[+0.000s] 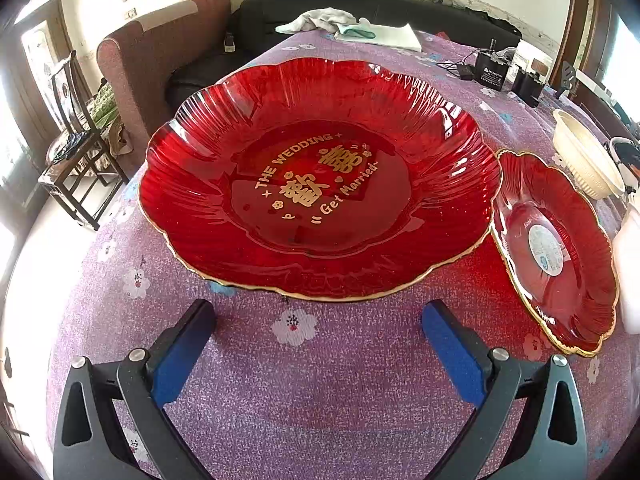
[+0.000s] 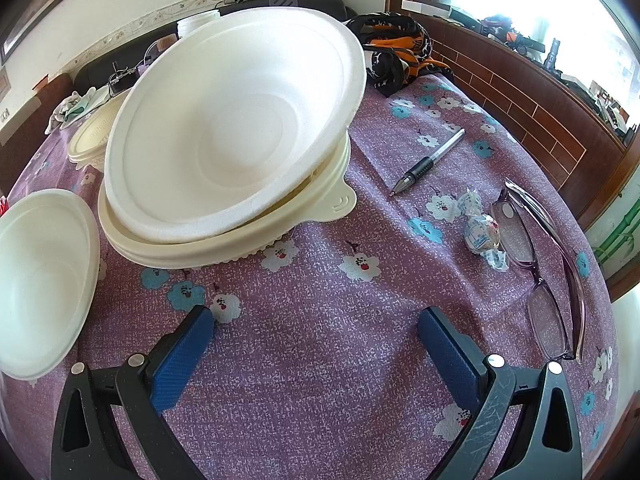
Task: Organize plates and bowls
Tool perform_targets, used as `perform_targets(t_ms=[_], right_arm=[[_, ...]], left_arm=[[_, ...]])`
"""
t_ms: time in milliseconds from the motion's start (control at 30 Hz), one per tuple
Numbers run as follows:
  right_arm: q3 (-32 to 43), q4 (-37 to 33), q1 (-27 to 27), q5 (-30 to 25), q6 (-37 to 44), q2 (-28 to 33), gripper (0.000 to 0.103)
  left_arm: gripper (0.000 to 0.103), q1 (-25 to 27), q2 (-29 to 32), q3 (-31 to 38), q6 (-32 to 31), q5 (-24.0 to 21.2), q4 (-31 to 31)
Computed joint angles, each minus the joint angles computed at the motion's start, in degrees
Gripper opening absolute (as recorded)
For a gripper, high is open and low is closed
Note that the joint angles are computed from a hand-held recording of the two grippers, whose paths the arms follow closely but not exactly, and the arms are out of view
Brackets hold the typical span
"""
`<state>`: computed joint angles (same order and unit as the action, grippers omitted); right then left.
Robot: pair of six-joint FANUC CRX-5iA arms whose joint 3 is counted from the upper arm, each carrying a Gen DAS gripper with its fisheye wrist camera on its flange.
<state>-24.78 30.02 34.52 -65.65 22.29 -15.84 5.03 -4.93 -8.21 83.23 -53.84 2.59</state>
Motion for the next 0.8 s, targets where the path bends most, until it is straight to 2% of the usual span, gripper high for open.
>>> perform_targets(t_ms=[233, 800], right_arm=[[0.35, 0.53, 0.25, -1.07, -2.21, 0.65, 0.102], [0.59, 0.38, -0.40, -0.60, -1.59, 0.83, 0.102]], left_arm=[[0.103, -0.01, 0.00, -0.01, 0.02, 0.01, -0.01], [0.103, -0.01, -0.04, -0.08, 0.00, 0.07, 0.00]])
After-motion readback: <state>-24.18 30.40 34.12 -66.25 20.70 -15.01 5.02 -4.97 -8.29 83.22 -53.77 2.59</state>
